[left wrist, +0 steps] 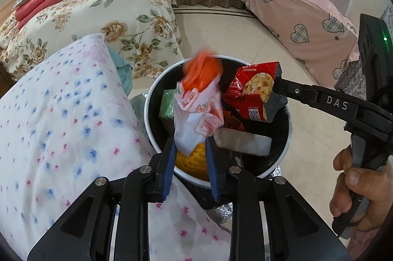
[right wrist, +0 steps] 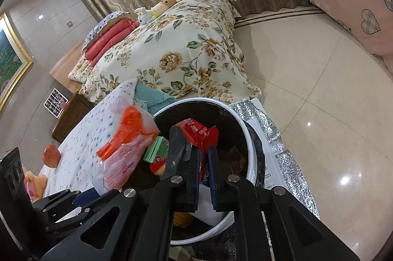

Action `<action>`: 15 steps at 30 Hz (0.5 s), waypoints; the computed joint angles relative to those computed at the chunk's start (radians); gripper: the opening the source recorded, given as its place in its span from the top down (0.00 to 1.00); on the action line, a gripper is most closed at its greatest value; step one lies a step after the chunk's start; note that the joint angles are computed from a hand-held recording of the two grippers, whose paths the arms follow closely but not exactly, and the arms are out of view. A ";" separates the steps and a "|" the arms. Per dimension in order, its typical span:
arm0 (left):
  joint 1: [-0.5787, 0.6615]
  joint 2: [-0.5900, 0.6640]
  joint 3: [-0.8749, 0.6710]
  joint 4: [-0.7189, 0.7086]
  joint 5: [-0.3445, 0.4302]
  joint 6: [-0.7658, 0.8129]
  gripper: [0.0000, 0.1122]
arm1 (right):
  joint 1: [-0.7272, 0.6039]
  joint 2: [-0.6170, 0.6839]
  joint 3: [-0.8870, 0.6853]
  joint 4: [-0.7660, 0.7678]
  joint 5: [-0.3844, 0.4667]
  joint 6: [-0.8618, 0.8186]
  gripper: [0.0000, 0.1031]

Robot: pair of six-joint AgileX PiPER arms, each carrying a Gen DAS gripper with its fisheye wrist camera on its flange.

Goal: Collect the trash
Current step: 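Open both tools to drop the two bags into the bin, then withdraw both open tools from the bin back over the bed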

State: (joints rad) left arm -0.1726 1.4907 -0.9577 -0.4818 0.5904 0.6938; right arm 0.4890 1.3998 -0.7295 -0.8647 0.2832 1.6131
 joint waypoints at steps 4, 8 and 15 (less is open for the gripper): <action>0.013 -0.033 0.024 -0.017 -0.009 0.014 0.62 | 0.010 -0.017 0.008 -0.015 0.013 0.027 0.67; 0.057 -0.070 0.054 -0.054 -0.003 0.048 0.59 | 0.035 -0.039 0.023 -0.058 0.027 0.091 0.57; 0.201 -0.163 0.133 -0.206 0.042 0.192 0.49 | 0.159 -0.085 0.059 -0.256 0.107 0.355 0.31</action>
